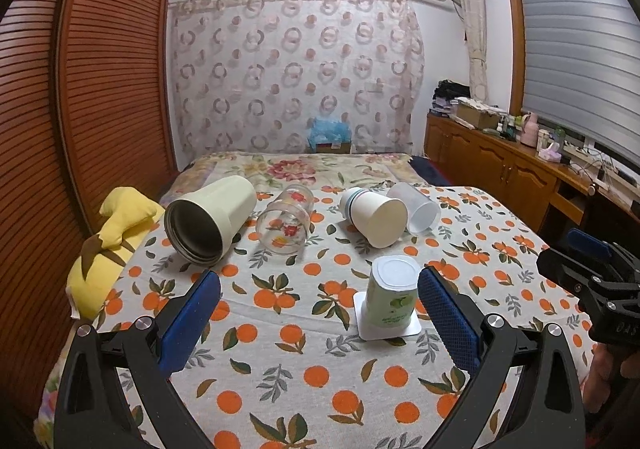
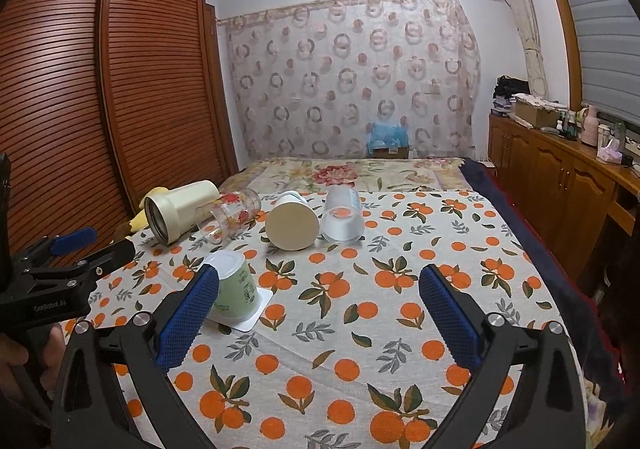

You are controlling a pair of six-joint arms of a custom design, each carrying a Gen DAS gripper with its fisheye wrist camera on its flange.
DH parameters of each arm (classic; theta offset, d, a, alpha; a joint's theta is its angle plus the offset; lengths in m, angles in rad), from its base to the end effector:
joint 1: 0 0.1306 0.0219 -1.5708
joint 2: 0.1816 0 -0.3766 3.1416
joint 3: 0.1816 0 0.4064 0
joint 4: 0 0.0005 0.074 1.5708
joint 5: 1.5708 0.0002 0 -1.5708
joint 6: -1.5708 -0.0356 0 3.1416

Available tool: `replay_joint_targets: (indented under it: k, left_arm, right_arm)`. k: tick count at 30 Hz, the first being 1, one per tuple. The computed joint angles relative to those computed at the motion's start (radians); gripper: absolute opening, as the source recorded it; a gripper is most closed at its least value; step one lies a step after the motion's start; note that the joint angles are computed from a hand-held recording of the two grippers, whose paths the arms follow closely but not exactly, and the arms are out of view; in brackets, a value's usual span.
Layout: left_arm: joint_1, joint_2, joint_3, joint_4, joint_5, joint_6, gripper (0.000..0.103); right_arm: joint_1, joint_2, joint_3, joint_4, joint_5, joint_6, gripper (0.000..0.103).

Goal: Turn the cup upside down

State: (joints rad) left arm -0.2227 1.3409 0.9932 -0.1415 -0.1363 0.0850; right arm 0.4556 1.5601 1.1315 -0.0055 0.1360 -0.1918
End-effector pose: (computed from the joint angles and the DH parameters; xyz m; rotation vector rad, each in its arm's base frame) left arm 0.4712 -0.1023 0.3168 0.0573 2.0546 -0.0505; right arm 0.5004 0.2393 0.2867 -0.1776 2.0037 0.2785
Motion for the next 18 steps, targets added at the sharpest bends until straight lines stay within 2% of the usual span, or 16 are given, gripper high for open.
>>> replay_joint_targets:
  k: [18]
  left_arm:
    - [0.001, 0.0, -0.001, 0.003, 0.003, 0.0, 0.095]
  right_arm:
    - [0.005, -0.002, -0.001, 0.003, 0.005, 0.005, 0.101]
